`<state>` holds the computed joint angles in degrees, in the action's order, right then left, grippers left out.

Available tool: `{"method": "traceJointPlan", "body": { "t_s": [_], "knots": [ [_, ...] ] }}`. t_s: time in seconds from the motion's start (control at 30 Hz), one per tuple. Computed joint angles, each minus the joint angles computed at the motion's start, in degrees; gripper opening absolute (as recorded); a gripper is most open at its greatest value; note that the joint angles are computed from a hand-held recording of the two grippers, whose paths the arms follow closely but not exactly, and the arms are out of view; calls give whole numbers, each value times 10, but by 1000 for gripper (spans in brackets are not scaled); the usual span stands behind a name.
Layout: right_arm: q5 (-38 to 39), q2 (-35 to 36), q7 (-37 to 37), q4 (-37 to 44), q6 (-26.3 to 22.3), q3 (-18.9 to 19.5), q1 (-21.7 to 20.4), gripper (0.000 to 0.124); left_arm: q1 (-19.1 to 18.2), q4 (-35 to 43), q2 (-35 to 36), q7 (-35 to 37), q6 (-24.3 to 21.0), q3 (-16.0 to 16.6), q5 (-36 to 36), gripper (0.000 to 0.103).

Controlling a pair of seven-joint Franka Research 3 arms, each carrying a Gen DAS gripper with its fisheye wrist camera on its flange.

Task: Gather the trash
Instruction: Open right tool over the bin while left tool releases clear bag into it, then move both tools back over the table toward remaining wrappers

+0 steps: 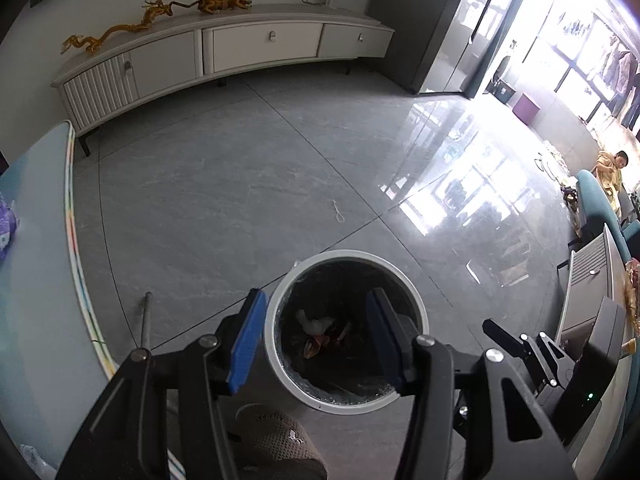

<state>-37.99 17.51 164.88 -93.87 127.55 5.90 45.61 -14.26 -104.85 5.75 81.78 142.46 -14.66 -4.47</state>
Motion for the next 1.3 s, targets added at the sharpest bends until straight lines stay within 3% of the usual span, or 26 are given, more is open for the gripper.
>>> {"method": "traceJointPlan", "body": {
  "t_s": [0.1,0.4,1.03,1.3],
  "knots": [
    [-13,7,-13,21,13,1,6,62,6,-26,-35,-1,20,6,0,58],
    [-35,51,-76,121,39,-8,44,62,27,-101,-140,-4,49,47,-11,59],
    [2,147,-194,304,12,-53,129,62,62,-228,-288,-56,76,104,29,59],
    [57,193,-258,382,26,-49,138,62,117,-229,-334,-71,68,121,95,59]
  ]
}}
